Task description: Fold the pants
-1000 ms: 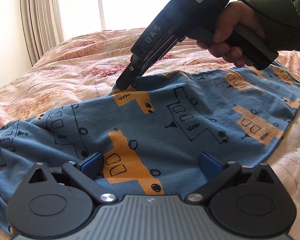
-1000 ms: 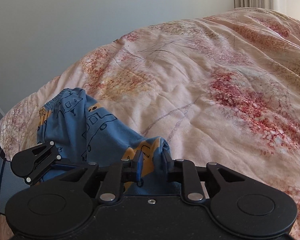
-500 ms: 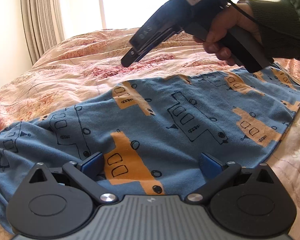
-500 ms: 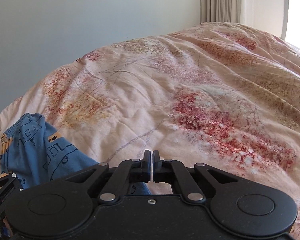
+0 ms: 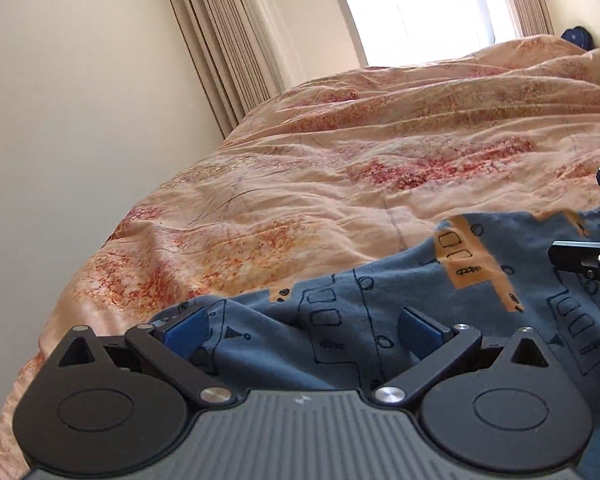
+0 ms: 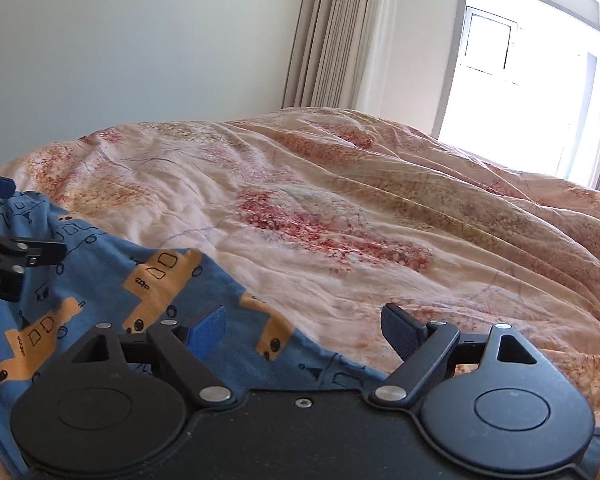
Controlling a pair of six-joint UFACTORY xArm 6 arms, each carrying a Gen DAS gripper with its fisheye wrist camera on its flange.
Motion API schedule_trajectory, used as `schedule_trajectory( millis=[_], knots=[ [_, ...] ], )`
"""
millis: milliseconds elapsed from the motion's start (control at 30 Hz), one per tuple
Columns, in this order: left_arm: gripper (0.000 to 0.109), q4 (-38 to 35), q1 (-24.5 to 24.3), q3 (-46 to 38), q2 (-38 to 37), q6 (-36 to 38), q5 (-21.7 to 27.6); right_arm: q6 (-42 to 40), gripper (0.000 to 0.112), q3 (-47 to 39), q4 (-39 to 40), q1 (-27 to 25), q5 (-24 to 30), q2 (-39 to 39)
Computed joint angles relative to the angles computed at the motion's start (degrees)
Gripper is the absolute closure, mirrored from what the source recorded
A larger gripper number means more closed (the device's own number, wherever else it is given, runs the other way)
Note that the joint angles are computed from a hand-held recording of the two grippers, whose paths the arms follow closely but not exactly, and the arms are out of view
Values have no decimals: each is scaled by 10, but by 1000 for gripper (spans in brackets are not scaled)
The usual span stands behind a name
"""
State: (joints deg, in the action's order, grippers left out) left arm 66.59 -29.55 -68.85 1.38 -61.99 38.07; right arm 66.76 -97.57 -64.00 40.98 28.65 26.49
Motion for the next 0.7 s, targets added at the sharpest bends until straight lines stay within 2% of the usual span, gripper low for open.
schedule_trajectory(
  millis=[100, 200, 267, 333, 367, 433, 533, 600, 700],
  knots=[
    [6, 27, 11, 19, -4, -21, 8, -13, 24, -30, -21, 18, 10, 33],
    [6, 21, 45, 39, -22, -24, -23, -32, 24, -45, -33, 22, 59, 49],
    [6, -12, 73, 54, -36, -8, -60, -4, 23, -11, -45, 11, 90, 25],
    [6, -19, 78, 56, -41, -13, -34, 36, 14, 43, -56, -9, 89, -15],
    [6, -23, 85, 60, -47, -16, -35, 50, 14, 65, -62, -16, 90, -32],
    [6, -38, 91, 65, -58, -25, -38, 63, 15, 112, -77, -23, 127, -70],
    [6, -12, 61, 57, -65, -63, 14, 83, 15, 170, -74, -36, 138, -122],
    [6, 17, 28, 50, -65, -90, 46, 93, 15, 185, -95, -23, 161, -140],
    [6, 14, -7, 42, -60, -100, 43, 124, 14, 192, -99, 6, 145, -152]
  ],
)
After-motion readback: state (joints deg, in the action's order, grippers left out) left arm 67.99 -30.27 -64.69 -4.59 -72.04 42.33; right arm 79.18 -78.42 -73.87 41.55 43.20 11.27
